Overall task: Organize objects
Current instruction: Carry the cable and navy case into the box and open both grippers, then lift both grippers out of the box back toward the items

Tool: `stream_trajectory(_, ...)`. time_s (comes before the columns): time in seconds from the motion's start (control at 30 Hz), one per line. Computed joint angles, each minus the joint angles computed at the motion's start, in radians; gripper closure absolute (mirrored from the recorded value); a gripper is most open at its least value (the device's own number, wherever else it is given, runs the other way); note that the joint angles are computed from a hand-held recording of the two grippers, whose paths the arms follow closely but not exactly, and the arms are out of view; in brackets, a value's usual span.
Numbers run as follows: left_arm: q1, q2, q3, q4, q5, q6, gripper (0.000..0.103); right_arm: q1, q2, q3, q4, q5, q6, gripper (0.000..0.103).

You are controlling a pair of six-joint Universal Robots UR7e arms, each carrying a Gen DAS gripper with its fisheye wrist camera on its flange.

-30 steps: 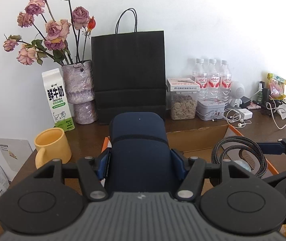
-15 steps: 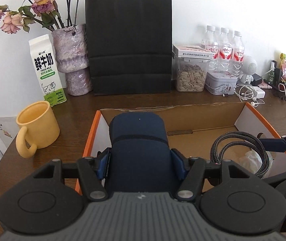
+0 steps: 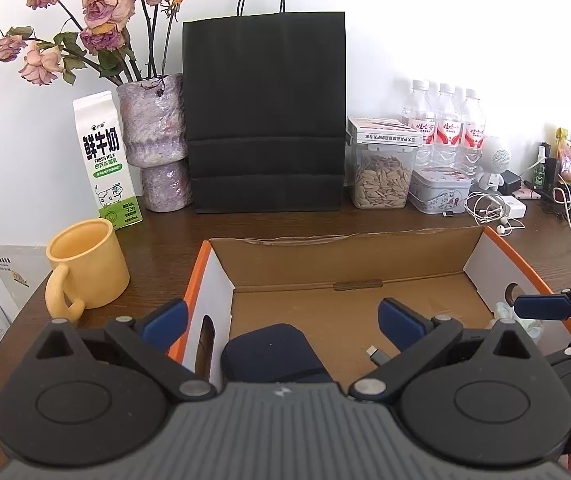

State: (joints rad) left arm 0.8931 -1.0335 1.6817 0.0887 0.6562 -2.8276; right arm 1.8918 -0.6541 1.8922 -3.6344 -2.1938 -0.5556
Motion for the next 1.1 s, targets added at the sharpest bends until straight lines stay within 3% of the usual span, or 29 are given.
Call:
stream_trajectory(0.17,-0.013,-0.013,0.020,0.013,-0.003,-0.016,0.000,0.005,-0.009,0.030,-0.056,0.005,-0.014,0.001)
stream_trajectory(0.63,-0.096,-0.175,0.202,-0.115,-0.019,0.014,0.000,0.035,-0.069,0.199,-0.308,0.062,-0.094,0.001)
stream_trajectory(1.1,-0.167,-0.308,0.367,-0.081,-0.042,-0.068,0.000,0.052,-0.120,0.416,-0.559,0.095,-0.128,0.001)
